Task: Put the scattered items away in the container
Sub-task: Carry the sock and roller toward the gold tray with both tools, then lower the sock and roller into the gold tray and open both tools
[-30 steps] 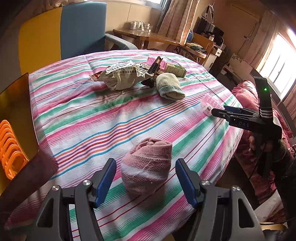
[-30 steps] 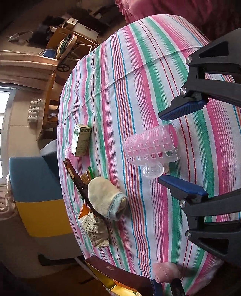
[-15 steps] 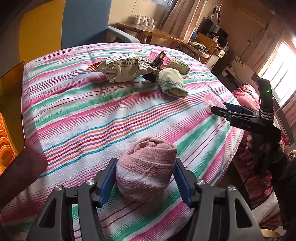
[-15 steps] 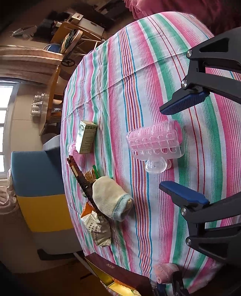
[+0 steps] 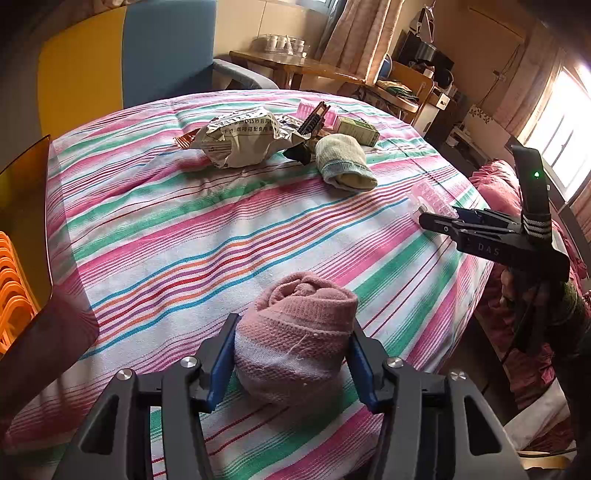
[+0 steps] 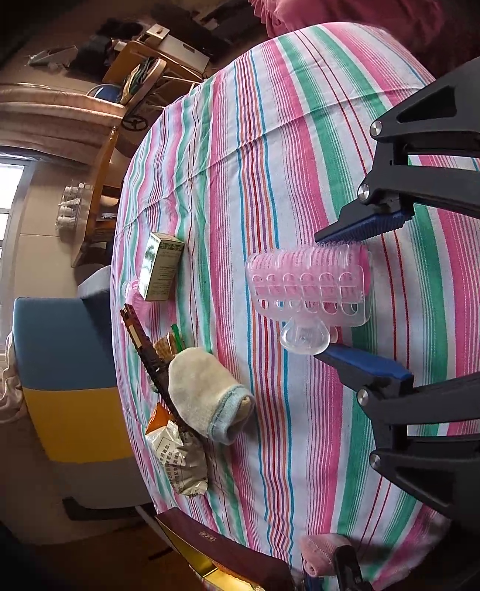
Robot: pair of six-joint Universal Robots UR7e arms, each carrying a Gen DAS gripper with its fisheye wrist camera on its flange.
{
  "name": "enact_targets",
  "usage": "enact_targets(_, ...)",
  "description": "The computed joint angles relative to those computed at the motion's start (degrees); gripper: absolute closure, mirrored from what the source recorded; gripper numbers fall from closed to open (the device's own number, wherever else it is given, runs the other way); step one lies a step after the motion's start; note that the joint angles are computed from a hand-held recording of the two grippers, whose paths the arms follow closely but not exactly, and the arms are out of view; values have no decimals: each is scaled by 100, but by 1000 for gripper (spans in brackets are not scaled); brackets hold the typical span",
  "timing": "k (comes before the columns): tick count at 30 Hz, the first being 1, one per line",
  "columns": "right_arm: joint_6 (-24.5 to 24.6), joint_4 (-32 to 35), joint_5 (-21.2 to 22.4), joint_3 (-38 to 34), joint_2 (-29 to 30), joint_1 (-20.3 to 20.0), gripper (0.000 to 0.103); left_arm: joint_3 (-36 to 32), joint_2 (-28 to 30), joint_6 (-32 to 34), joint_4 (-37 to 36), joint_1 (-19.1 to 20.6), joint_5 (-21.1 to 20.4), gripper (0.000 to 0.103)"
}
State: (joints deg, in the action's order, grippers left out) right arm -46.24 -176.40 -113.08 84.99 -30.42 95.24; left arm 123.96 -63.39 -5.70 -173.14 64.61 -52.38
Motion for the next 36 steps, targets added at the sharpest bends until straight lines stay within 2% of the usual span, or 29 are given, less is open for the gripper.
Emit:
enact_targets(11,258,235,533,559,-129,250,49,513,-473,-85,-584,-191,-73,48)
enact_targets(16,356,404,887,662,-164,433,49,792,-822,-227,-941,-304,100,48)
enact_targets(26,289,975,1572,436,124,1040,49,1375,-1702,-687,-1449,-390,1088,48)
enact_targets(32,139,1350,1884,15,534,1478,49,1519,-2211,-750,-1623,-230,1664,48)
enact_targets(36,86,1534,1938,-335,864,1730,49,1391,-2300,-609,-1594,9,1828,48)
